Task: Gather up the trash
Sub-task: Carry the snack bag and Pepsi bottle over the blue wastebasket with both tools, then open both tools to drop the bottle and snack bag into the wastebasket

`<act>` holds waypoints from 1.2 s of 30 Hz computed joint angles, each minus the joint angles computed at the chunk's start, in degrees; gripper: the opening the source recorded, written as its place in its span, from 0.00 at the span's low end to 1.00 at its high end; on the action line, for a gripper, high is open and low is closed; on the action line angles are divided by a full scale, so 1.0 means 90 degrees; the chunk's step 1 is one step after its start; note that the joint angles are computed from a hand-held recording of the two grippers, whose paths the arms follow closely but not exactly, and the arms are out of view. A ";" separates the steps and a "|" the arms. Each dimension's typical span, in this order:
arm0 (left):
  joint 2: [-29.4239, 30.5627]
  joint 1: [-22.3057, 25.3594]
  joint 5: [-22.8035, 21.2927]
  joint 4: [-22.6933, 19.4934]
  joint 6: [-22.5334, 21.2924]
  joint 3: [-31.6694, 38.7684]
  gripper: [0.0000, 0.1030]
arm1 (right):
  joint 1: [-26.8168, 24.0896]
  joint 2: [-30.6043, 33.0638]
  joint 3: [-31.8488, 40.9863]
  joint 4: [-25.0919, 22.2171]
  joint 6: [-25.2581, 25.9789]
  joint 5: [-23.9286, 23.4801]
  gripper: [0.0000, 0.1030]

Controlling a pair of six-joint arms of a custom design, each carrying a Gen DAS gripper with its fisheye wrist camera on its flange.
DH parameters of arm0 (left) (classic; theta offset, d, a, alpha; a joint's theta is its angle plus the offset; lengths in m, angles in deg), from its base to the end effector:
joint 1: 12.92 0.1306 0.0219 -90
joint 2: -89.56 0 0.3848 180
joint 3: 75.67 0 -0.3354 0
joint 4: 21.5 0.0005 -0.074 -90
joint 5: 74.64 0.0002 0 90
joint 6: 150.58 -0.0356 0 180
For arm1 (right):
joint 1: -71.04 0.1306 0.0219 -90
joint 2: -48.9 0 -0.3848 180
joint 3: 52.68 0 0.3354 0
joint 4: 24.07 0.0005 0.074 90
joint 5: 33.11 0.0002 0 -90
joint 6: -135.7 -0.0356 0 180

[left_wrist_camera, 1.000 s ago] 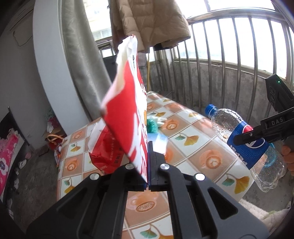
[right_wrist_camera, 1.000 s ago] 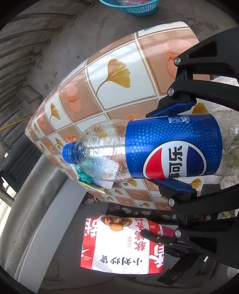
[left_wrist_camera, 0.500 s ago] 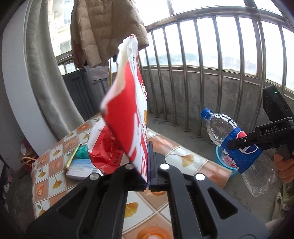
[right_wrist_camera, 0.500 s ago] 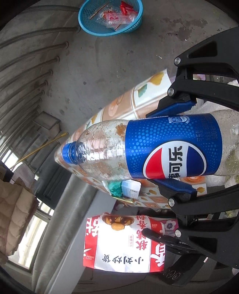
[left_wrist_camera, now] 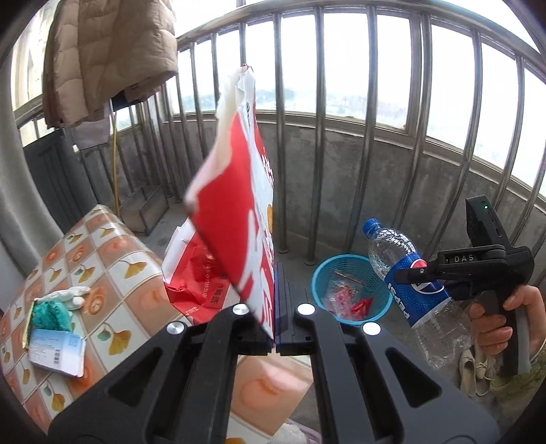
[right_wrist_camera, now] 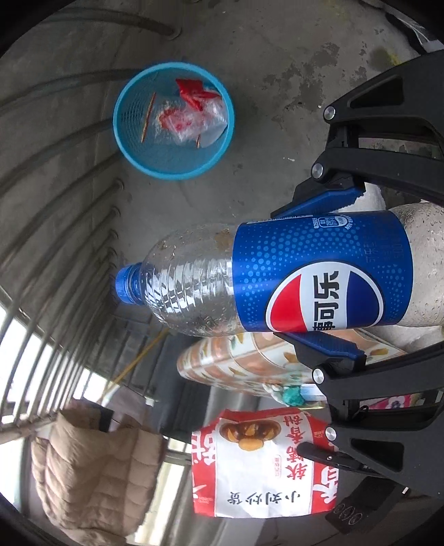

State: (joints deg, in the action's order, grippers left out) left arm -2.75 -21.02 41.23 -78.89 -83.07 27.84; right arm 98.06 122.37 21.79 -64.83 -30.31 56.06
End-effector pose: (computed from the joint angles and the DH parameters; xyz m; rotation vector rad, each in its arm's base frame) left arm 0.4019 -0.0734 0.5360 0.8089 2.0862 -0.3818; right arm 0.2957 0.1508 0.4351 1.0097 2.2363 0.9116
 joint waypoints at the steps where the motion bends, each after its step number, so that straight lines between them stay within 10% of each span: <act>1: 0.0099 -0.0106 0.0054 -0.0092 0.0020 0.0093 0.00 | -0.0092 -0.0113 -0.0137 0.0018 -0.0092 0.0049 0.57; 14: 0.2077 -0.1481 0.0400 -0.1743 0.0511 0.1672 0.00 | -0.1421 -0.0684 -0.1610 0.0791 -0.0798 -0.0417 0.57; 23: 0.3736 -0.1965 0.0339 -0.2746 0.1200 0.3236 0.00 | -0.2840 0.0095 -0.2475 0.2705 -0.1059 -0.1681 0.59; 25: 0.3993 -0.2024 0.0372 -0.2765 0.1343 0.3451 0.08 | -0.3158 0.0480 -0.2621 0.3280 -0.1115 -0.1960 0.59; 27: 0.4343 -0.2112 0.0377 -0.2895 0.1453 0.3797 0.52 | -0.3340 0.0858 -0.2651 0.3493 -0.1098 -0.2013 0.71; 36: 0.4119 -0.1934 0.0132 -0.2491 0.1748 0.3448 0.56 | -0.3188 0.1150 -0.2684 0.3169 -0.0829 -0.1654 0.72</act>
State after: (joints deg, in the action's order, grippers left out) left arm 34.32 -38.43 42.41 -101.30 -67.34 58.87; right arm 69.37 132.72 -2.37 -36.31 -37.77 41.18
